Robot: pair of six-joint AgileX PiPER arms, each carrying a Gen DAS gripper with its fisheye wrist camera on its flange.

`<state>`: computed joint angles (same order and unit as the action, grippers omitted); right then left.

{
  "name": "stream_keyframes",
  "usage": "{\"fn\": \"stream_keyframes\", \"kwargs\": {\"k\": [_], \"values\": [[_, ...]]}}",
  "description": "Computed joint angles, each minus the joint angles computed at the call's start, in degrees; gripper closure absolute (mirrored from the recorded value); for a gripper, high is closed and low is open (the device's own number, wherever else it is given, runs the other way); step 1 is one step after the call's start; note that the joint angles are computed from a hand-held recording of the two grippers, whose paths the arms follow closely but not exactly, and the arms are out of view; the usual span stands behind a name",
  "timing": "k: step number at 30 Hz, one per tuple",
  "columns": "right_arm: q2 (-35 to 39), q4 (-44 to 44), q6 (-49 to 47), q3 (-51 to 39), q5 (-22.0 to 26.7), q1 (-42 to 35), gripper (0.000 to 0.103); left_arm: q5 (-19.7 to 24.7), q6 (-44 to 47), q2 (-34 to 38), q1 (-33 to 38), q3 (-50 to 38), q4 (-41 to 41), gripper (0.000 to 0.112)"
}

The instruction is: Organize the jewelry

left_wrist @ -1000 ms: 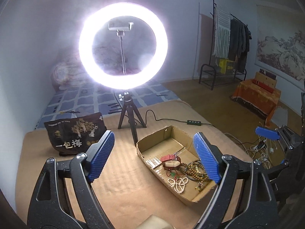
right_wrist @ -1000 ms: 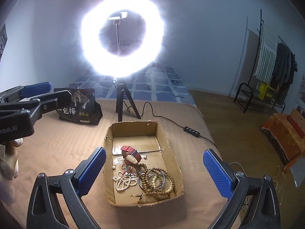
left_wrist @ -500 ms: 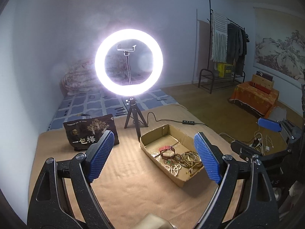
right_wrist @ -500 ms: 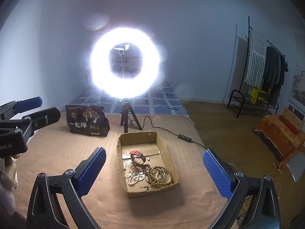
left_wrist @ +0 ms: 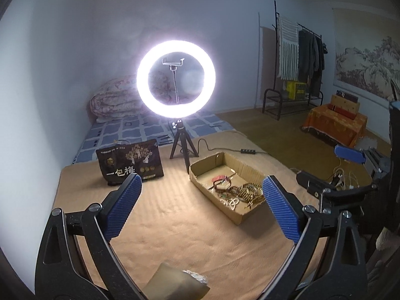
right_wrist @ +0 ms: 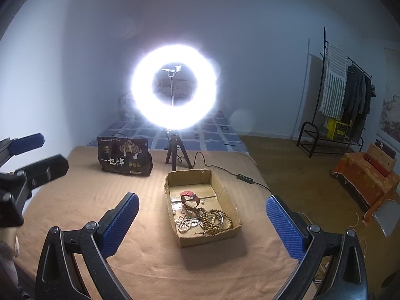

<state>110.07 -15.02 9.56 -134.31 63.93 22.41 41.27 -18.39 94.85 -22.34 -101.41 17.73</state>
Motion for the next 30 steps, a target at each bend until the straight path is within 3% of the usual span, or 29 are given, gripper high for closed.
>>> {"fn": "stream_keyframes", "kwargs": {"k": [11,30], "values": [[-2.44,-2.62,3.89,7.69,-4.6,0.05,0.0,0.46,-2.96,-1.86,0.44,4.16,2.46,0.01],[-2.37,-3.89,4.99,9.46,-5.2,-0.13,0.0,1.63,-3.83,-1.44,-0.67,4.37,5.19,0.01]]}}
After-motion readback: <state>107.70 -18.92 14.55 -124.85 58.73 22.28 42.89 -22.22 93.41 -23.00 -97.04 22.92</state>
